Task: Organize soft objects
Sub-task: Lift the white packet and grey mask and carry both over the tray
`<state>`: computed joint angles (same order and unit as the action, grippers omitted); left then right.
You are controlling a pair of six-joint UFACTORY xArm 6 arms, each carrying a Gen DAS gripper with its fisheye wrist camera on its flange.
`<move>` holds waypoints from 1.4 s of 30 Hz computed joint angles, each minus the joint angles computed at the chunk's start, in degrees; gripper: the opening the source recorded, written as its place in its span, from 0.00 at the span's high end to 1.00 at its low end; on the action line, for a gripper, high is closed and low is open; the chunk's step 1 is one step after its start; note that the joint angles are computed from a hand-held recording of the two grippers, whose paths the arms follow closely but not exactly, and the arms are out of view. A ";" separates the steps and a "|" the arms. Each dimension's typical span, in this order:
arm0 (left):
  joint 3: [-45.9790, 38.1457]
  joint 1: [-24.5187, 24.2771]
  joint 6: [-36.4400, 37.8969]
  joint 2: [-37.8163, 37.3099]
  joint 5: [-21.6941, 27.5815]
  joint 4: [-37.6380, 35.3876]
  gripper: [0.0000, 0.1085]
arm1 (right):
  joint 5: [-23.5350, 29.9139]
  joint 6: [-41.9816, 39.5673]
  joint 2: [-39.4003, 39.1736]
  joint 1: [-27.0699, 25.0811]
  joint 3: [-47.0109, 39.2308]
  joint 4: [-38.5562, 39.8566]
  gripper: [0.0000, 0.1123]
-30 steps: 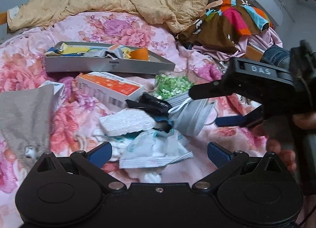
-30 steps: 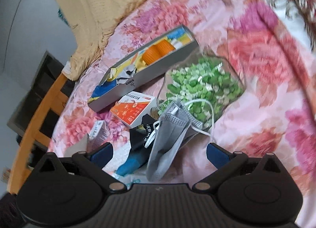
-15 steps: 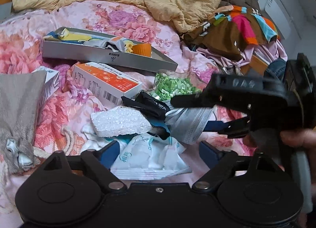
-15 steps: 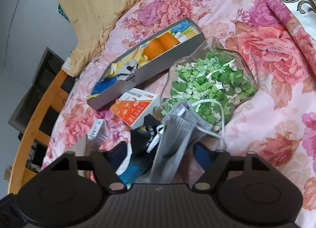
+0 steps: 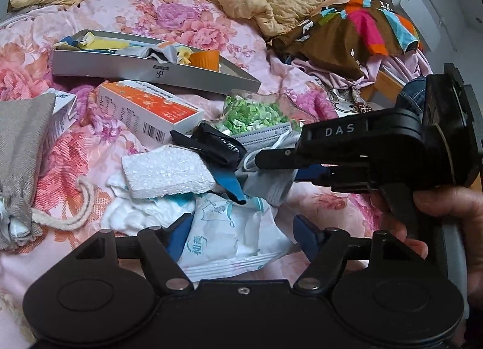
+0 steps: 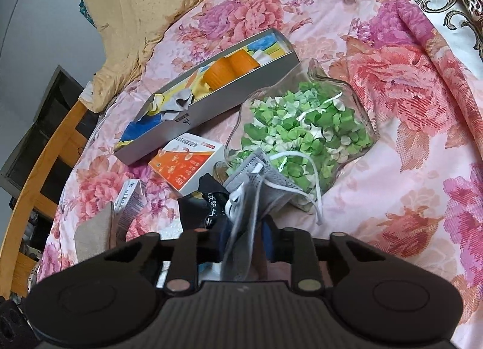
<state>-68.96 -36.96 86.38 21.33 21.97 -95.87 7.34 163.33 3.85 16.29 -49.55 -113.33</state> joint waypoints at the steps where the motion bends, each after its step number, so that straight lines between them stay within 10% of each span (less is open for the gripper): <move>1: 0.08 0.06 -0.25 -0.05 0.18 -0.03 0.33 | 0.33 -0.72 -0.15 0.07 0.21 0.57 0.85; 19: 3.10 -1.02 -2.08 -1.62 1.67 1.08 0.35 | 10.26 -23.43 -3.14 4.73 3.12 16.60 0.94; 29: 7.85 -2.13 -5.46 -5.37 1.85 -2.01 0.37 | 17.02 -18.45 -6.75 7.36 5.47 11.40 0.94; 31: 9.08 -2.08 -2.80 -6.52 1.99 -6.79 0.54 | 18.74 -17.10 -7.60 8.00 6.11 9.96 0.94; 42: 10.02 -3.68 -3.62 -7.06 -1.16 -5.77 0.51 | 23.19 -14.21 -9.81 9.87 7.80 6.31 0.94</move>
